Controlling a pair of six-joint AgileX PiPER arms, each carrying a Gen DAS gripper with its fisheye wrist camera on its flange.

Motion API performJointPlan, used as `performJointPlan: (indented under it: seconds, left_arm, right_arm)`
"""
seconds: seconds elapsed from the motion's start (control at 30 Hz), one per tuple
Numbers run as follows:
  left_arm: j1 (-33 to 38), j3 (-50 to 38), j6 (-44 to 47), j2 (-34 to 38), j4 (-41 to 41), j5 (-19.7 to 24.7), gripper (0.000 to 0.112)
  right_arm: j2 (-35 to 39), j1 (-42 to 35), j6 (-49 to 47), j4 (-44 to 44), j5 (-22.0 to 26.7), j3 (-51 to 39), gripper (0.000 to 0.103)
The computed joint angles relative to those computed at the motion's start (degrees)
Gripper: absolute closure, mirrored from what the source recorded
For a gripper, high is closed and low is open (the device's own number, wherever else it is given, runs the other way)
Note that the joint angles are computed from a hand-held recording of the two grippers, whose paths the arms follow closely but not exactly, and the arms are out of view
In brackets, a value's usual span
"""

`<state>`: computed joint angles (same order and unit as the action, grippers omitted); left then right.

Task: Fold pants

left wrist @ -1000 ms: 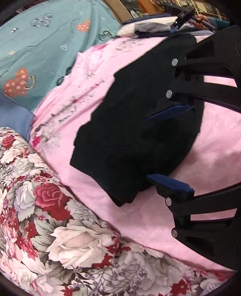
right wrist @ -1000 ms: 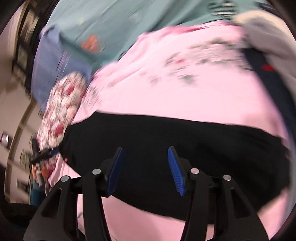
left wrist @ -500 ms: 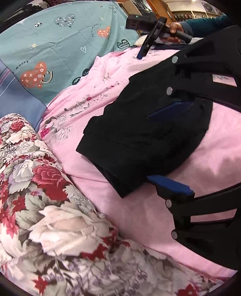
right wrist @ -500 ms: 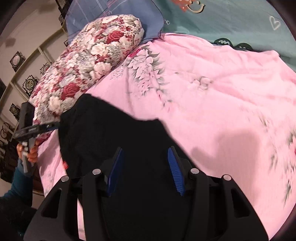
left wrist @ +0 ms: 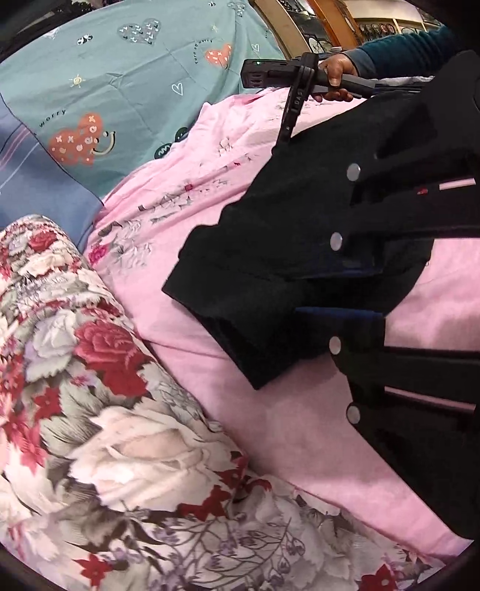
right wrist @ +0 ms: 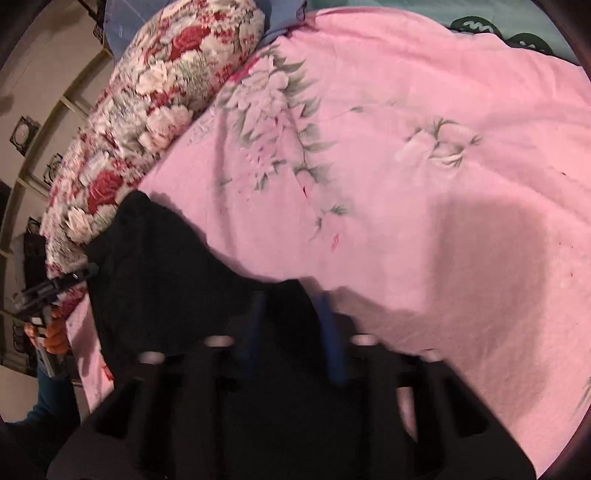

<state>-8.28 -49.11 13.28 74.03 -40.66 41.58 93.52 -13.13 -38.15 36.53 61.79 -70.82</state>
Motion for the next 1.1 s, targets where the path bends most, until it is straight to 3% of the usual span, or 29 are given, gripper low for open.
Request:
performJointPlan:
  seconds: [0.1, 0.2, 0.37, 0.47, 0.5, 0.53, 0.6, 0.73, 0.8, 0.87, 1.0, 1.1]
  left_arm:
    - [1.6, -0.1, -0.4, -0.1, -1.4, 0.0, 0.102]
    - [5.1, 0.0, 2.4, -0.5, -4.8, 0.8, 0.102]
    - [3.8, -0.3, -1.9, 0.6, 2.2, 1.2, 0.102]
    - [4.2, 0.4, -1.1, 1.2, 2.4, 1.4, 0.101]
    - [4.0, 0.4, -1.0, 0.9, 3.0, 1.4, 0.101]
    - [3.6, 0.2, -1.5, 0.5, 4.1, 1.6, 0.100]
    - [2.2, -0.5, -5.2, -0.9, 9.1, 2.1, 0.098]
    - [0.4, -0.2, -11.3, -6.7, 18.5, 3.5, 0.089]
    - [0.8, 0.0, -11.4, -9.4, 18.7, 4.4, 0.086]
    - [0.9, -0.2, -10.9, -10.7, 17.1, 4.5, 0.074]
    - [-7.6, -0.7, -13.8, -9.1, 17.3, 1.0, 0.068]
    - [-16.0, -0.7, -21.7, -4.5, 26.5, -0.1, 0.067]
  right_arm:
    - [-2.7, 1.7, -0.3, -2.3, -2.1, 1.4, 0.101]
    - [-3.7, 1.6, 0.6, -0.6, -1.1, -0.3, 0.102]
    - [-2.1, 5.3, 4.3, -3.2, -1.5, -1.9, 0.102]
    - [-2.9, 8.6, 9.6, -11.5, -7.7, 0.8, 0.088]
    - [-3.5, 8.0, 9.6, -11.0, -7.7, 1.2, 0.067]
    - [-5.2, 7.8, 10.9, -11.7, -8.9, 2.2, 0.056]
    - [-9.4, 7.6, 9.9, -11.0, -10.1, 4.1, 0.056]
    - [-16.0, 6.5, 0.8, -0.1, -2.3, 7.6, 0.052]
    - [-18.9, 7.3, -2.2, 5.4, 2.0, 12.3, 0.052]
    - [-20.6, 9.8, -3.1, 8.4, 3.6, 17.4, 0.052]
    - [-22.7, 11.4, -3.3, 12.7, 5.2, 27.5, 0.052]
    - [-26.1, 7.0, -5.7, 15.5, 6.8, 35.2, 0.051]
